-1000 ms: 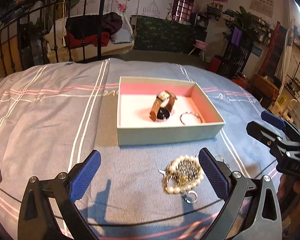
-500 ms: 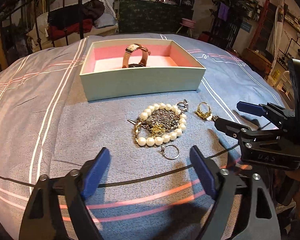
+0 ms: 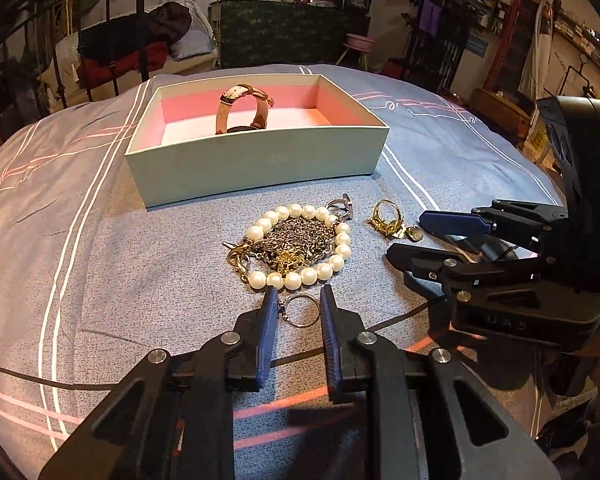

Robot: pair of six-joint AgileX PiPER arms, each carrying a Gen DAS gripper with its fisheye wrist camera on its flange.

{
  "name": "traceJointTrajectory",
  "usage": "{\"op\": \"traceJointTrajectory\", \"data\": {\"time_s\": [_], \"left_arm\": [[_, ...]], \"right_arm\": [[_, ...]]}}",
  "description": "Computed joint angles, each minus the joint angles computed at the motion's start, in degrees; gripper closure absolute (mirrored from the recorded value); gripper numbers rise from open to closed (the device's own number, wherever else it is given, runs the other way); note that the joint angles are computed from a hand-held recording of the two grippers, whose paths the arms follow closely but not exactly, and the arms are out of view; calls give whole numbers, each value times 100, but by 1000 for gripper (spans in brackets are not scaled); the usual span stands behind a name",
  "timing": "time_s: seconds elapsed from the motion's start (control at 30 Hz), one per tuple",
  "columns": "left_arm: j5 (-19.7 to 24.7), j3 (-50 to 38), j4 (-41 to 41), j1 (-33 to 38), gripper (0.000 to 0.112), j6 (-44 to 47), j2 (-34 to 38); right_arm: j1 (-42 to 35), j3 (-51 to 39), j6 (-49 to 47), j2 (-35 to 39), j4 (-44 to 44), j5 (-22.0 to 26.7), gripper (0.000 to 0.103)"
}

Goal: Organize jewelry
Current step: 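Grasp the small ring with the left tool while the right tool grasps a gold earring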

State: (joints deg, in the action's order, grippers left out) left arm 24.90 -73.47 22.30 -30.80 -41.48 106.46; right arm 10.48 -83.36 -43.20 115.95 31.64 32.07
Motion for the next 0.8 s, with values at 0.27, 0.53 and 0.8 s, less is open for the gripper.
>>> {"op": "traceJointTrajectory", "data": {"time_s": [0.27,0.53,0.8], "left_arm": [[-209,267,46,46,91,-43,-166],[-320,480,147,138,91,-252,-360],[-309,500,176,208,91,-278,-478]], "right_arm": [[23,156,-221,-98,215,-93,89],[71,345,-373,-298,385,-205,89],[159,226,-386,-352,395,-132,89]]}}
